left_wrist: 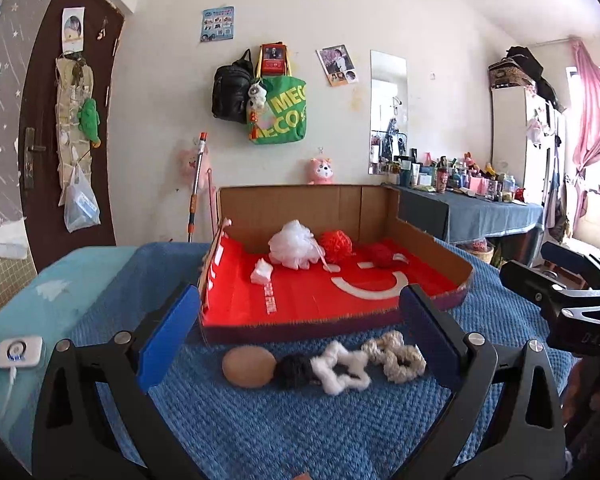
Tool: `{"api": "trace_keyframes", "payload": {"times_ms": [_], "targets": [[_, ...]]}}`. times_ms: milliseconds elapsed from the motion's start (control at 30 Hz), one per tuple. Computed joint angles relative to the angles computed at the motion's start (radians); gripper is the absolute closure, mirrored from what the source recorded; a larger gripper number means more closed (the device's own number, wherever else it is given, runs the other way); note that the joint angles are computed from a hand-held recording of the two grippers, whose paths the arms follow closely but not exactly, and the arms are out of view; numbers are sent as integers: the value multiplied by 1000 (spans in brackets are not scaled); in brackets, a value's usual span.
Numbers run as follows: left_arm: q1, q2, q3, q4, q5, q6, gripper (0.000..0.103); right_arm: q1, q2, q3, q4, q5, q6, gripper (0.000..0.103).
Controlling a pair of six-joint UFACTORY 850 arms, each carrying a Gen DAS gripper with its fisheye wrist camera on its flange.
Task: Organize soft objects
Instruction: 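Lift both tools out of the box and back away toward the bedspread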
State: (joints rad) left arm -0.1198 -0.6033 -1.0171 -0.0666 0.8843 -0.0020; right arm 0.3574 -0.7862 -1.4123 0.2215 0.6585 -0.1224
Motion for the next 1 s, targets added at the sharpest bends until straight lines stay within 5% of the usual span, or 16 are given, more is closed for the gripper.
{"api": "trace_keyframes", "payload": {"times_ms": [200,433,1000], "targets": [[-9,-23,24,-22,60,19,2,11,-22,28,40,58,-14,0],[-14,-50,18,-40,59,36,2,13,-54,14,58,27,-26,0],[-6,-94,-32,-54,-62,30,2,-1,-114,-63,52,-133,-23,0]]}}
